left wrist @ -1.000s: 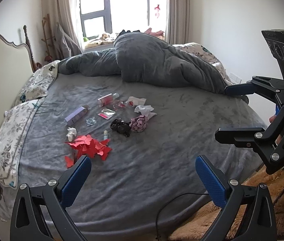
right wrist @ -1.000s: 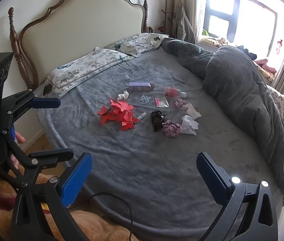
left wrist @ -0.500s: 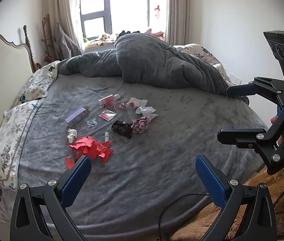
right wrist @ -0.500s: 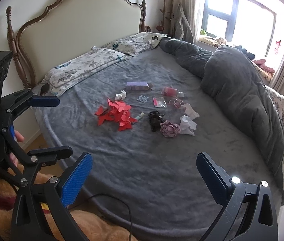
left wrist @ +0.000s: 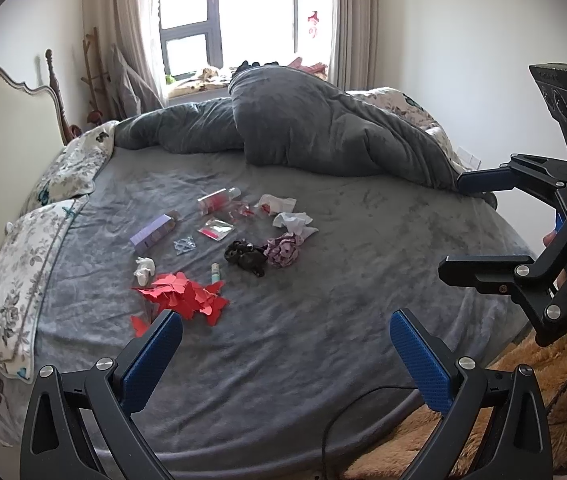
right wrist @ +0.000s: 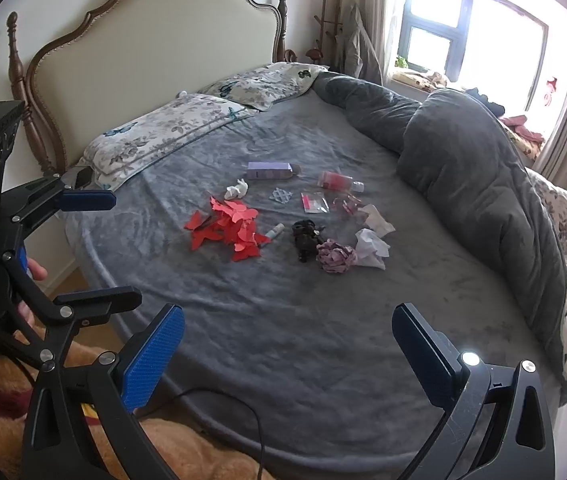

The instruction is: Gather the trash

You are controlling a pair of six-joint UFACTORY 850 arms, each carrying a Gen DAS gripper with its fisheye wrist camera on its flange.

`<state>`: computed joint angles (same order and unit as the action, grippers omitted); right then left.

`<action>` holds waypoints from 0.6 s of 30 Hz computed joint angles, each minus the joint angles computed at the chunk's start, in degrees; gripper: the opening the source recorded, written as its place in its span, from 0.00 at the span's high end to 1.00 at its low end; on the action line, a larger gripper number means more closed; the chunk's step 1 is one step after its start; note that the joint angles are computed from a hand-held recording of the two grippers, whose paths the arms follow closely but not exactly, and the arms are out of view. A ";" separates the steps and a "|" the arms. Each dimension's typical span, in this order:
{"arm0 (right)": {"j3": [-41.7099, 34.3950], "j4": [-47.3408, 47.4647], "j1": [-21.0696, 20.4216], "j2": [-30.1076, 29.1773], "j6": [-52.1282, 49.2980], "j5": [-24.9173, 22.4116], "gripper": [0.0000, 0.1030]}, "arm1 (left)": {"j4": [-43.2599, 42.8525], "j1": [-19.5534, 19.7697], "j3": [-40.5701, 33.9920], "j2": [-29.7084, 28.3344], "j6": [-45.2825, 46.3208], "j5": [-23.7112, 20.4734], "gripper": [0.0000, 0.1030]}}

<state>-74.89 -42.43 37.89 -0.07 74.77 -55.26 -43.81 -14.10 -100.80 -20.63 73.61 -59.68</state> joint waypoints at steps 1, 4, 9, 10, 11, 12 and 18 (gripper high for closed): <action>0.04 0.09 -0.20 0.05 -0.12 0.02 0.00 | 0.08 -0.05 -0.02 -0.02 -0.09 0.11 0.00; 0.09 0.32 -0.58 0.08 -0.37 0.05 0.00 | 0.20 -0.09 -0.80 -0.77 -0.53 0.45 0.00; -0.19 0.77 -0.92 -0.36 -0.18 0.37 0.00 | 0.95 0.65 -3.38 -3.05 -1.61 0.17 0.00; -0.05 1.01 -1.16 -0.27 -0.04 0.56 0.00 | 1.38 0.74 -3.76 -3.44 -2.04 0.52 0.00; -0.63 1.46 -1.53 -0.86 0.02 0.74 0.00 | 1.71 0.85 -4.14 -3.84 -2.34 0.69 0.00; -0.66 1.70 -1.82 -0.93 0.34 1.04 0.00 | 2.13 0.90 -4.62 -4.28 -2.76 0.78 0.00; -3.84 4.93 -4.60 -4.56 -0.32 1.67 0.00 | 5.90 0.68 -9.67 -8.66 -8.56 1.55 0.00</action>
<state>-78.73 -37.50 33.29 -4.63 74.45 -53.58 -37.92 -13.42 -110.47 -29.29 65.05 -58.13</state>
